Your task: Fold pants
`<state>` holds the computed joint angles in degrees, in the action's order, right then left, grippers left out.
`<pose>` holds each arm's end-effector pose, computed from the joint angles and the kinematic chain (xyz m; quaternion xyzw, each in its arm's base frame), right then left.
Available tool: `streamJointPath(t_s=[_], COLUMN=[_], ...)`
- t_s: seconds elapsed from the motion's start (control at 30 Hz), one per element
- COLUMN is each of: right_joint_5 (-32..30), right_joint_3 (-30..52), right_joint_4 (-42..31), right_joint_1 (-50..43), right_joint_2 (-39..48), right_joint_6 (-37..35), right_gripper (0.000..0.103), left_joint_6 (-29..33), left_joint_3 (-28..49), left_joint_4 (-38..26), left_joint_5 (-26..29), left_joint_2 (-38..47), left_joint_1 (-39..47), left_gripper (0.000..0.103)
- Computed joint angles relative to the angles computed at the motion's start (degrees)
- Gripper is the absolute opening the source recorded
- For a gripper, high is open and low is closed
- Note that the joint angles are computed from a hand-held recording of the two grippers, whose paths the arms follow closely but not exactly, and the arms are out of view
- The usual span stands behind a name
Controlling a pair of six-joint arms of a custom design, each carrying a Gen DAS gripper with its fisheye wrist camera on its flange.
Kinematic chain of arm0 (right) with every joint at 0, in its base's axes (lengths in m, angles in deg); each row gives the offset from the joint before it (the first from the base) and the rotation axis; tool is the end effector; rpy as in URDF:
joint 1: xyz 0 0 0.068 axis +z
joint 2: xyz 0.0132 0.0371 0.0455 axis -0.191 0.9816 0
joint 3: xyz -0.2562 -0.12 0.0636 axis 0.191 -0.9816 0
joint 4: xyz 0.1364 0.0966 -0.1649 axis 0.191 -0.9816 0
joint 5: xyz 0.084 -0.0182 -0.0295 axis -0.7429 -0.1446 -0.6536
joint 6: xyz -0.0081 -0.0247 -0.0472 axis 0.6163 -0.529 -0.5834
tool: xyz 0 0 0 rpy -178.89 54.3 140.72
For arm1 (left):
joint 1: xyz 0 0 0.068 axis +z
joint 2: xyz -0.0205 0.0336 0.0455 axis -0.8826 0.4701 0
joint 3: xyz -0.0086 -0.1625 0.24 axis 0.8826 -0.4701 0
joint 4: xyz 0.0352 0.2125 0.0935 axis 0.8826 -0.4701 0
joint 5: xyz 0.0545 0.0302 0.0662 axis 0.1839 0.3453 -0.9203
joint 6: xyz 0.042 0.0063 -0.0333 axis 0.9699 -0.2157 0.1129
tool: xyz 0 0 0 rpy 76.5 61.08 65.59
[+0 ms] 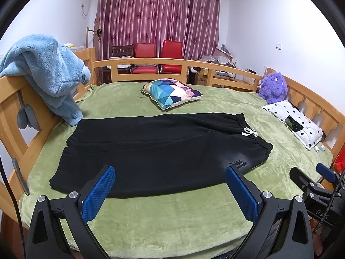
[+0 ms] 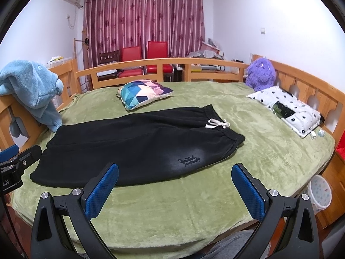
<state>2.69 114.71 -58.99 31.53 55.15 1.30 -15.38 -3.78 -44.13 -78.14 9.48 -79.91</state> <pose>0.1645 0.1183 0.3476 0.0844 0.8778 -0.0487 0.4690 0.2146 -0.0663 0.3568 0.0469 0.8826 -0.0730 0.4621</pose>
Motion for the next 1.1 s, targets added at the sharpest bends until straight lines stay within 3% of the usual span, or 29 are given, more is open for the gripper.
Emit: streamJointPath(t_s=[0.3, 0.57, 0.67, 0.97, 1.1], right_joint_5=[-1.93, -8.9, -13.15, -17.61, -21.34], right_joint_3=[-1.36, -0.57, -0.1, 3.99, 3.08], right_joint_4=[4.07, 9.03, 10.02, 10.73, 12.93], right_joint_1=[-3.58, -12.17, -15.17, -17.93, -19.66], right_joint_2=[0.36, 2.57, 3.83, 7.72, 8.57], right_joint_6=[-3.67, -9.85, -10.85, -16.29, -18.45], right_gripper=[0.103, 0.102, 0.102, 0.102, 0.102], left_joint_6=[-0.66, 0.43, 1.23, 4.42, 5.28], left_joint_3=[2.83, 4.74, 5.75, 15.24, 16.39], left_joint_4=[-0.23, 2.12, 2.4, -4.27, -2.75], left_joint_5=[0.38, 1.12, 3.89, 9.74, 11.67], left_joint_2=[3.46, 6.14, 7.48, 13.5, 16.25], left_joint_1=[-0.34, 0.18, 1.9, 7.19, 9.4], left_gripper=[0.103, 0.103, 0.103, 0.103, 0.103])
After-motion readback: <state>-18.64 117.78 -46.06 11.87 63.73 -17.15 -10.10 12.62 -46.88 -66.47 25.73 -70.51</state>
